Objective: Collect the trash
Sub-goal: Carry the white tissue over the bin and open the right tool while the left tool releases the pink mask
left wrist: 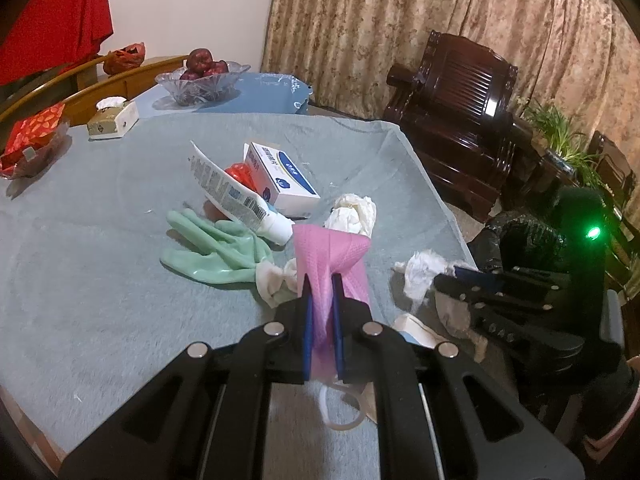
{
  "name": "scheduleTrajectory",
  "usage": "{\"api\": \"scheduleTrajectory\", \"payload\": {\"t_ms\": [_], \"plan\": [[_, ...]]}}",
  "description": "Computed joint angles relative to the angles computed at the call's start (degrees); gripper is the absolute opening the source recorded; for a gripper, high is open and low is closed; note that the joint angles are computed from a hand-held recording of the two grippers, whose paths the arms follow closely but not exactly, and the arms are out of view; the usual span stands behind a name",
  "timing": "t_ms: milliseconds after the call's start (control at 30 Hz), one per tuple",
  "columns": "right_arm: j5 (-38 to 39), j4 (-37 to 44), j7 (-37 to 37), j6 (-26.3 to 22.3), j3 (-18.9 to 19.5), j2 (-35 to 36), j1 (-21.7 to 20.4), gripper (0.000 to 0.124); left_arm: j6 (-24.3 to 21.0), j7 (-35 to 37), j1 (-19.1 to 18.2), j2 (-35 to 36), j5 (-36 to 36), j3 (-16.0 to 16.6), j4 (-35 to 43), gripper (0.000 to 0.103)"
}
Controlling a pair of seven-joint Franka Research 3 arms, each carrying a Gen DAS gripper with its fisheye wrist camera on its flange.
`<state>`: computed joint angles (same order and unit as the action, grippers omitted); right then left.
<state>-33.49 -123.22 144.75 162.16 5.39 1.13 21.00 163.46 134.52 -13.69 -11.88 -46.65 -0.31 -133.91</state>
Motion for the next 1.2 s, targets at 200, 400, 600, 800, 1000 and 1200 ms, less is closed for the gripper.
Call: {"api": "scheduleTrajectory", "payload": {"t_ms": [200, 400, 600, 800, 1000, 1200], "plan": [[-8.02, -1.24, 7.34, 3.73, 0.98, -4.37, -2.20, 0.017, -0.36, 1.18, -0.96, -0.95, -1.15, 0.14, 0.81, 0.008], [-15.85, -4.11, 16.08, 4.01, 5.40, -11.77, -8.28, 0.017, -0.91, 5.43, -3.84, -2.16, -5.83, 0.36, 2.60, 0.008], [-16.47, -10.39, 18.95, 1.86, 9.24, -22.02, -14.40, 0.017, -2.40, 9.04, -6.75, -2.92, -10.54, -0.94, 4.55, 0.008], [-11.38, -18.25, 17.22, -1.27, 10.77, -32.19, -18.29, 0.017, -4.72, 11.45, -8.76, -2.33, -13.60, -3.19, 6.24, 0.008], [-5.01, -25.77, 14.61, -5.32, 11.76, -40.78, -21.09, 0.017, -6.47, 12.48, -10.40, 0.35, -14.84, -6.98, 8.37, 0.008], [0.10, -30.75, 12.25, -6.76, 12.78, -45.60, -24.38, 0.017, -5.91, 13.77, -11.26, 4.33, -15.48, -10.49, 11.17, 0.008]]}}
